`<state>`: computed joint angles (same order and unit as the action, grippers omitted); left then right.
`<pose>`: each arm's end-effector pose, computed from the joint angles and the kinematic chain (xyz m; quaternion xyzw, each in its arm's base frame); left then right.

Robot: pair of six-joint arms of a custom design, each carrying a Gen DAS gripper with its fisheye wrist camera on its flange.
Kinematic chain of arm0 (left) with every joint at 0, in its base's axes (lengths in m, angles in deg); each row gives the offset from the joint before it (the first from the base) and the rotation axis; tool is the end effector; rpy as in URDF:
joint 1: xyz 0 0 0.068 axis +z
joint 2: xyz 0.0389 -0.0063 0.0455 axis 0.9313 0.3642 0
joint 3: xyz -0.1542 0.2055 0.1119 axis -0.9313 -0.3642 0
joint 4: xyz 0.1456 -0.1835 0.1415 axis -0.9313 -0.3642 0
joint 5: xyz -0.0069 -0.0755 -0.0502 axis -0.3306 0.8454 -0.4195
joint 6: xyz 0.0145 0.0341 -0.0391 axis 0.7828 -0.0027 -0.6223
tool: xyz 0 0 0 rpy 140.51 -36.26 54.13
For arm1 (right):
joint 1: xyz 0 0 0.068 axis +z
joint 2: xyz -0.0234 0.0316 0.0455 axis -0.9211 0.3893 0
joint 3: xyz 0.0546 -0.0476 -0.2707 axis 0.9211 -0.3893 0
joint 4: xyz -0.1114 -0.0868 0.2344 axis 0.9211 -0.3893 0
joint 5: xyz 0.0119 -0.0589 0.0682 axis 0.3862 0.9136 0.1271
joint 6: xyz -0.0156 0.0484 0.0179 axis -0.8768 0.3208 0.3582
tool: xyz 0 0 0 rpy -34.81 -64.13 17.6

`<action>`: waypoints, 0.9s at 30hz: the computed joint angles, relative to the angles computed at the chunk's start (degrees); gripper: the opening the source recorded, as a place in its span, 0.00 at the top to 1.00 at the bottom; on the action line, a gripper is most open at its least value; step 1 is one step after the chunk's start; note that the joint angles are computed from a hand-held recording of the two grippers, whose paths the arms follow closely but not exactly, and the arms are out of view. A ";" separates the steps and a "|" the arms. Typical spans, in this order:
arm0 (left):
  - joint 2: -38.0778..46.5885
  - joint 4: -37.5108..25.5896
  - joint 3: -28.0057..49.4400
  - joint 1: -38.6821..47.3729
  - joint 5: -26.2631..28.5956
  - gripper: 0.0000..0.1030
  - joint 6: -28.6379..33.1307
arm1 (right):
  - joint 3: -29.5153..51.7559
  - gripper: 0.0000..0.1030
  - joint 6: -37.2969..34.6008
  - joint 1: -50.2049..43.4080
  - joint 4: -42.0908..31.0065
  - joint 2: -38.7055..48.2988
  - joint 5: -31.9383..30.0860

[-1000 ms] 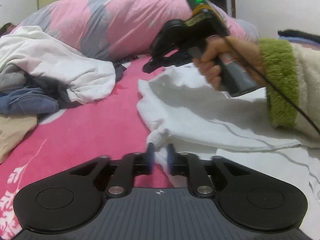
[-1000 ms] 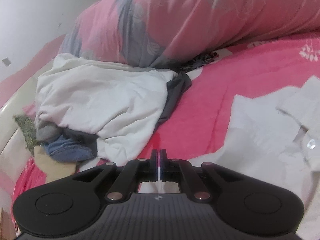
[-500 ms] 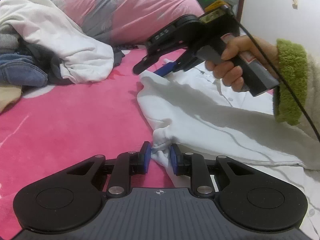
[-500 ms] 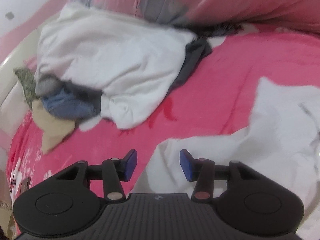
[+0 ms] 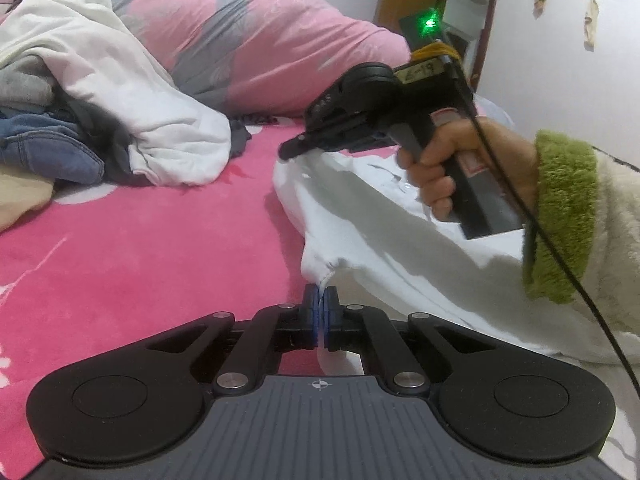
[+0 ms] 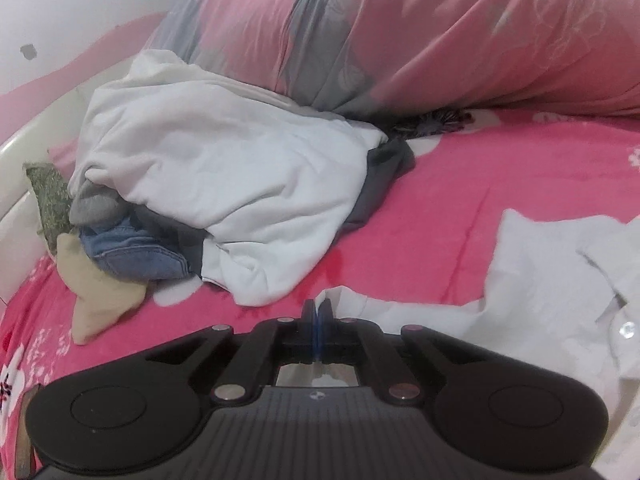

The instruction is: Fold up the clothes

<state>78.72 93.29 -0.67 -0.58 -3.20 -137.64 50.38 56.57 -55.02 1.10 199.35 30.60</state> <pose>0.1398 -0.2917 0.1085 -0.0416 0.8657 -0.0842 0.4916 0.4084 0.1098 0.1455 -0.2797 0.8516 0.3136 0.3135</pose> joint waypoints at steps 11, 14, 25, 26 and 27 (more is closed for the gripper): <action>0.68 -4.10 0.71 1.51 3.78 1.00 -3.65 | 1.53 0.98 3.88 2.10 5.79 8.20 0.80; 0.53 -3.98 0.32 1.39 3.82 0.97 -4.34 | 4.66 0.89 8.34 -0.04 3.52 9.05 -2.42; -1.69 -1.05 -2.87 1.65 4.08 0.85 -6.52 | -2.05 0.80 5.46 -17.24 -6.35 -10.86 -9.78; -2.18 -1.29 -3.25 1.44 3.46 0.81 -7.34 | -3.41 0.80 3.14 -20.59 -8.88 -13.97 -11.35; -2.90 -2.03 -3.70 1.06 2.36 0.77 -8.54 | -4.15 0.80 0.51 -24.15 -11.97 -16.73 -13.07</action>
<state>75.82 91.27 -4.38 0.48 -0.83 -146.18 46.23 57.08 -79.18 -10.87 182.62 17.53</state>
